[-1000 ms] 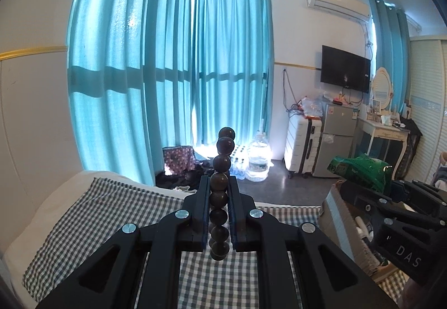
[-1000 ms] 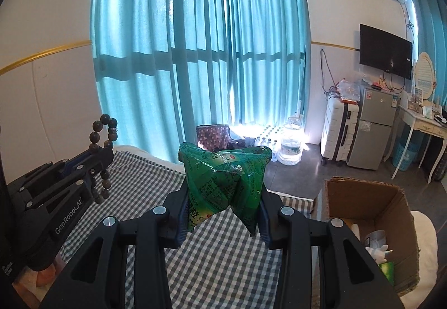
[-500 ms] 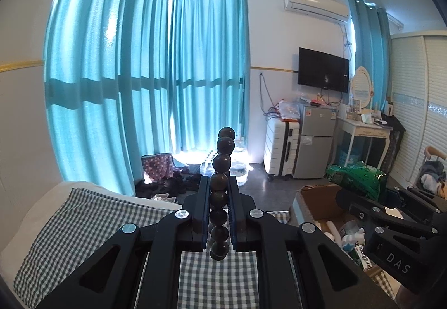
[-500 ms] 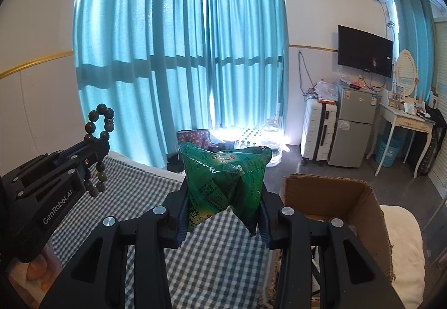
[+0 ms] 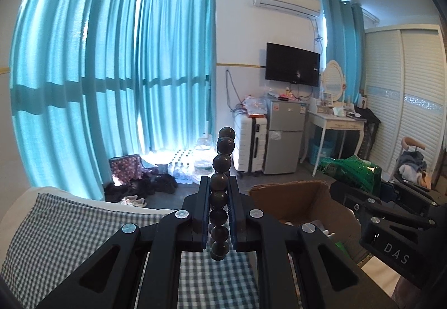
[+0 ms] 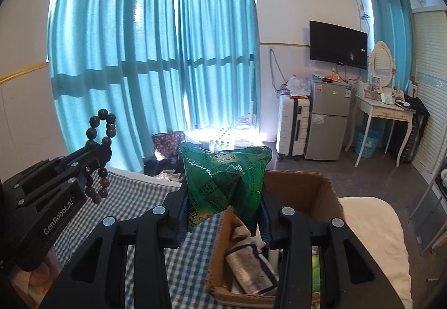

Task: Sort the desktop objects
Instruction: 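Lift and carry the bracelet and green packet over the cardboard box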

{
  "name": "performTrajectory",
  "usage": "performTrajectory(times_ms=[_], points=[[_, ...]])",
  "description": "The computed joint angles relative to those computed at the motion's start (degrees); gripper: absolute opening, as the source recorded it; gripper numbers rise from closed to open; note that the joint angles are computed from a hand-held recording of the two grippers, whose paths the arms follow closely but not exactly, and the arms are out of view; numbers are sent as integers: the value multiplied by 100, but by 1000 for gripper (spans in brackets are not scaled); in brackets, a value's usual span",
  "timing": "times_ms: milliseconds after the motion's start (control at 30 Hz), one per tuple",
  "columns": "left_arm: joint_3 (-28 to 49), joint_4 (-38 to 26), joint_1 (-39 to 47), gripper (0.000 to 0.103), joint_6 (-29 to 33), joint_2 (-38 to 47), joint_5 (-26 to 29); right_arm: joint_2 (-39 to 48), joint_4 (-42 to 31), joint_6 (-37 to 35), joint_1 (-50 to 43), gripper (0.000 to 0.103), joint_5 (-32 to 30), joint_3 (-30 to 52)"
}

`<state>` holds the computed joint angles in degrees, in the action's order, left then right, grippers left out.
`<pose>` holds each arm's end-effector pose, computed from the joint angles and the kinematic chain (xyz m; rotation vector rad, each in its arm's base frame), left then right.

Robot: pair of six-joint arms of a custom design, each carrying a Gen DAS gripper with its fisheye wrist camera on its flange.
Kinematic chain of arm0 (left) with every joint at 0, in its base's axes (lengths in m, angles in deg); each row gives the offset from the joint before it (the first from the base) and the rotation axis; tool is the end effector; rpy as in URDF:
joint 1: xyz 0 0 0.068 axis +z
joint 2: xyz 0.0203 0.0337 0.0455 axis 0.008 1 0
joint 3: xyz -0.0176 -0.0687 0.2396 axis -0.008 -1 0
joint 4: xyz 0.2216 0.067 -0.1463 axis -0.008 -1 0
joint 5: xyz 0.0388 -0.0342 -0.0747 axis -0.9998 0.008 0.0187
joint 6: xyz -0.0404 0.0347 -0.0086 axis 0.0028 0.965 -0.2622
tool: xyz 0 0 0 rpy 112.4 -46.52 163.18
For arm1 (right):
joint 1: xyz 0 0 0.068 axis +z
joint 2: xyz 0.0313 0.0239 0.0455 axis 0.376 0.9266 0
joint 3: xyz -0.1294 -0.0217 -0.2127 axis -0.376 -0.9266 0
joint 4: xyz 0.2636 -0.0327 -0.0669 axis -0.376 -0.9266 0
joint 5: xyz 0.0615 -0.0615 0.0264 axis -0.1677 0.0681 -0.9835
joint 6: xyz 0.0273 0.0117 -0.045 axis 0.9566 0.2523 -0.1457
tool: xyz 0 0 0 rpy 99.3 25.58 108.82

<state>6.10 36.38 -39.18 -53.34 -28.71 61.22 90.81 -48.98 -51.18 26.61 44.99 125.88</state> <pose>0.2033 -0.1577 0.2846 0.4056 1.8763 -0.3072 0.1568 0.0071 0.2759 0.1343 1.9861 -0.0230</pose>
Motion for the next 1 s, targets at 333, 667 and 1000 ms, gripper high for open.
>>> performTrajectory(times_ms=[333,667,1000], points=[[654,436,-664,11,-242,1366,-35,-267,-108,-792,-2351,40,-1575,-385],[1278,676,-1154,11,-199,2533,-45,642,457,-1276,-3965,40,-2615,-392],[2250,331,-1152,11,-183,3735,216,1660,1153,-1416,-4235,40,-2711,-483]])
